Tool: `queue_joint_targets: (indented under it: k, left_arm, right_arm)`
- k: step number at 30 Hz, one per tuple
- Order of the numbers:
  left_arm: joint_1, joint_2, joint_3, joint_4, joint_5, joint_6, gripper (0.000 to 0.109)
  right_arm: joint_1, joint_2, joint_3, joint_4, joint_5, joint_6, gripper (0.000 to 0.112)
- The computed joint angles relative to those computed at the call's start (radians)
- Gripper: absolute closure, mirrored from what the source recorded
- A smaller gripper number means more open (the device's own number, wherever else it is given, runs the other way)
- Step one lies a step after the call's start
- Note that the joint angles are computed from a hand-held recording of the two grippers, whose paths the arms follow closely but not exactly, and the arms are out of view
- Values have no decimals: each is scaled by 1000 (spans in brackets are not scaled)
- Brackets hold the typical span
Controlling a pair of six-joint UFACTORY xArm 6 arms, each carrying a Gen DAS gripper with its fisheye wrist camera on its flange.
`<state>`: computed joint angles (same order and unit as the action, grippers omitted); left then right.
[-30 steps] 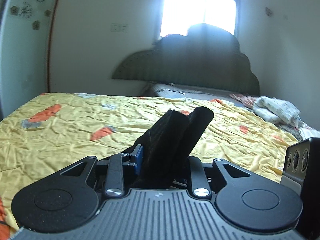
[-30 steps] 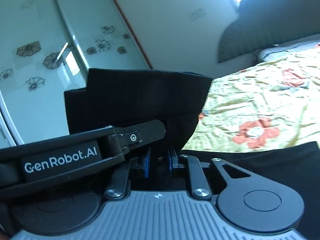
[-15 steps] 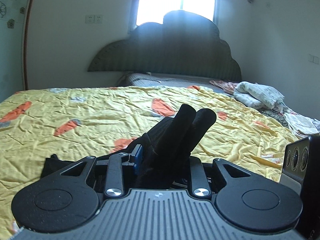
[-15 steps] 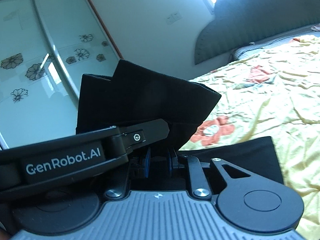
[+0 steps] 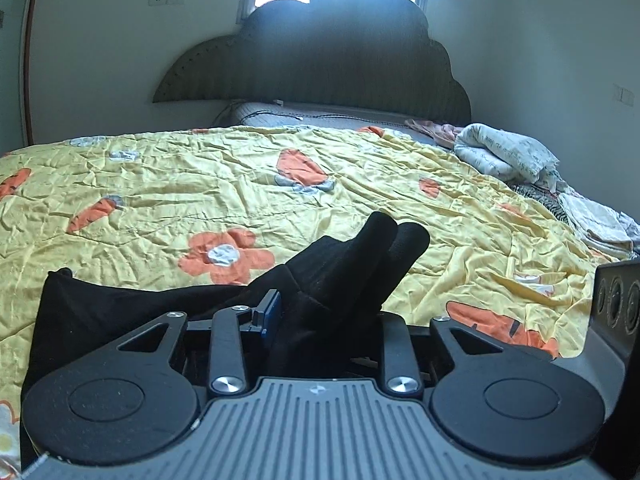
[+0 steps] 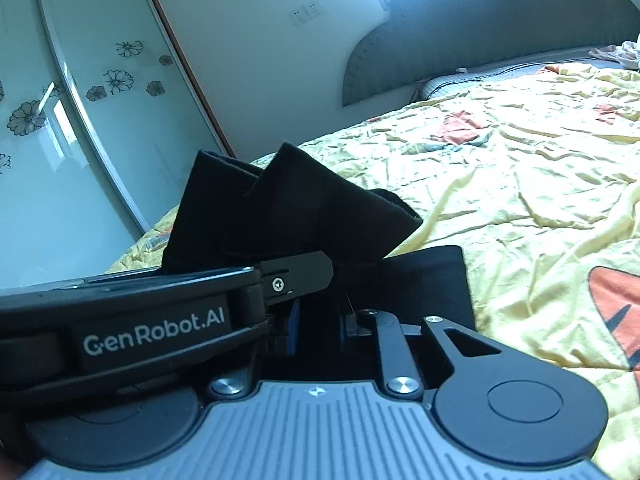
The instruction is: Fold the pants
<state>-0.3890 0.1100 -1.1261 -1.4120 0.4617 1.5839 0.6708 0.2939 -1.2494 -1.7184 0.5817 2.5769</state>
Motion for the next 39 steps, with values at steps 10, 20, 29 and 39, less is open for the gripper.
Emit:
queue_joint_targets:
  k: [10,20,29,39]
  left_arm:
    - [70,-51,38,-45,259,73,31]
    - [91,63,-107,21,14,-57,29]
    - [104,206,-189,354,-168,-289,29]
    - [85,154,-135,263,-162,-150,28]
  right_arm:
    - [79,-102,124,296,239,-288,67]
    - [84,-259,318,9,196,216,65]
    - [45,-175,191,-141,-47,225,64]
    - [35,-74,12,120,26,-319,61]
